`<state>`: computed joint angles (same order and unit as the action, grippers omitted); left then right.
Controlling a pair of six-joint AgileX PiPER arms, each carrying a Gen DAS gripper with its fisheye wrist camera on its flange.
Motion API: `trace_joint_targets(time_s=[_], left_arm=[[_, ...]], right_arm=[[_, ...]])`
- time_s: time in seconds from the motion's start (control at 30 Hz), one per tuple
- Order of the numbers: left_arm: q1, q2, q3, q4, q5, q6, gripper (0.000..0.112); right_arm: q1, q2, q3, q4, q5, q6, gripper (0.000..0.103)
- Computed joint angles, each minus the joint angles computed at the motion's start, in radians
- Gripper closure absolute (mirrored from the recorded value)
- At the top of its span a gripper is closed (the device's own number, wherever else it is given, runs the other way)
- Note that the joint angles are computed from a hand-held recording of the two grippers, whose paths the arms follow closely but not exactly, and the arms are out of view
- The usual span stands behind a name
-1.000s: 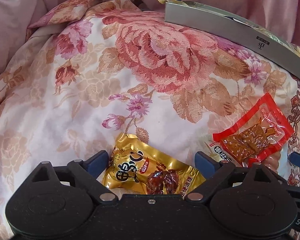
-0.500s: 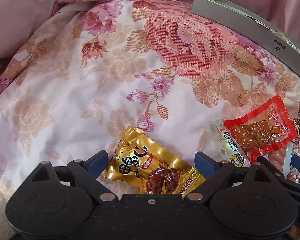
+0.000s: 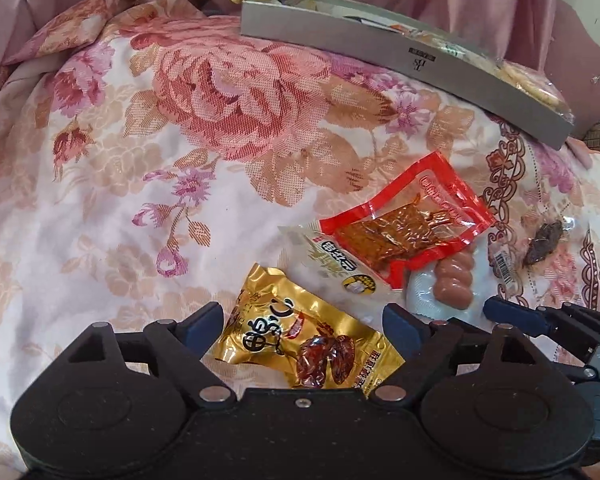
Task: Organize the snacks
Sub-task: 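Lower the left gripper to the gold candy pack while the right gripper approaches the sausage pack, then close the left gripper on the gold candy pack while the right gripper grasps the blue sausage pack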
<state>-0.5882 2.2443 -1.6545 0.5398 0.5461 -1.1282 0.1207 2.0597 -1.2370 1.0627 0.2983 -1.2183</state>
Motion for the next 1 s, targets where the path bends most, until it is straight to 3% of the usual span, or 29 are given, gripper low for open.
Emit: trace_joint_targets(time_s=[0.13, 0.23, 0.3, 0.37, 0.5, 0.63, 0.77, 1.0], left_arm=[[-0.019, -0.041, 0.037, 0.077, 0.027, -0.138, 0.024], [-0.033, -0.049, 0.033, 0.081, 0.108, -0.217, 0.024], [-0.028, -0.038, 0.009, 0.031, 0.159, -0.209, 0.024], [-0.01, -0.027, 0.0, -0.031, 0.158, -0.195, 0.025], [0.01, 0.01, -0.037, -0.088, 0.159, -0.214, 0.025], [-0.005, 0.07, -0.133, -0.06, 0.213, -0.202, 0.024], [-0.02, 0.105, -0.187, -0.044, 0.26, -0.155, 0.025], [0.004, 0.046, -0.094, -0.085, 0.214, -0.07, 0.028]], right_arm=[[-0.014, -0.01, 0.021, 0.132, 0.016, -0.102, 0.036], [-0.024, -0.006, 0.022, 0.255, 0.02, -0.196, 0.028], [-0.028, 0.011, 0.003, 0.294, 0.029, -0.205, 0.028], [-0.026, 0.043, -0.041, 0.264, 0.036, -0.141, 0.028], [0.001, 0.103, -0.103, 0.279, -0.015, -0.124, 0.031], [0.017, 0.097, -0.089, 0.317, -0.05, -0.183, 0.046], [0.017, 0.09, -0.094, 0.204, -0.049, -0.077, 0.055], [0.021, 0.043, -0.048, 0.04, -0.069, 0.013, 0.062]])
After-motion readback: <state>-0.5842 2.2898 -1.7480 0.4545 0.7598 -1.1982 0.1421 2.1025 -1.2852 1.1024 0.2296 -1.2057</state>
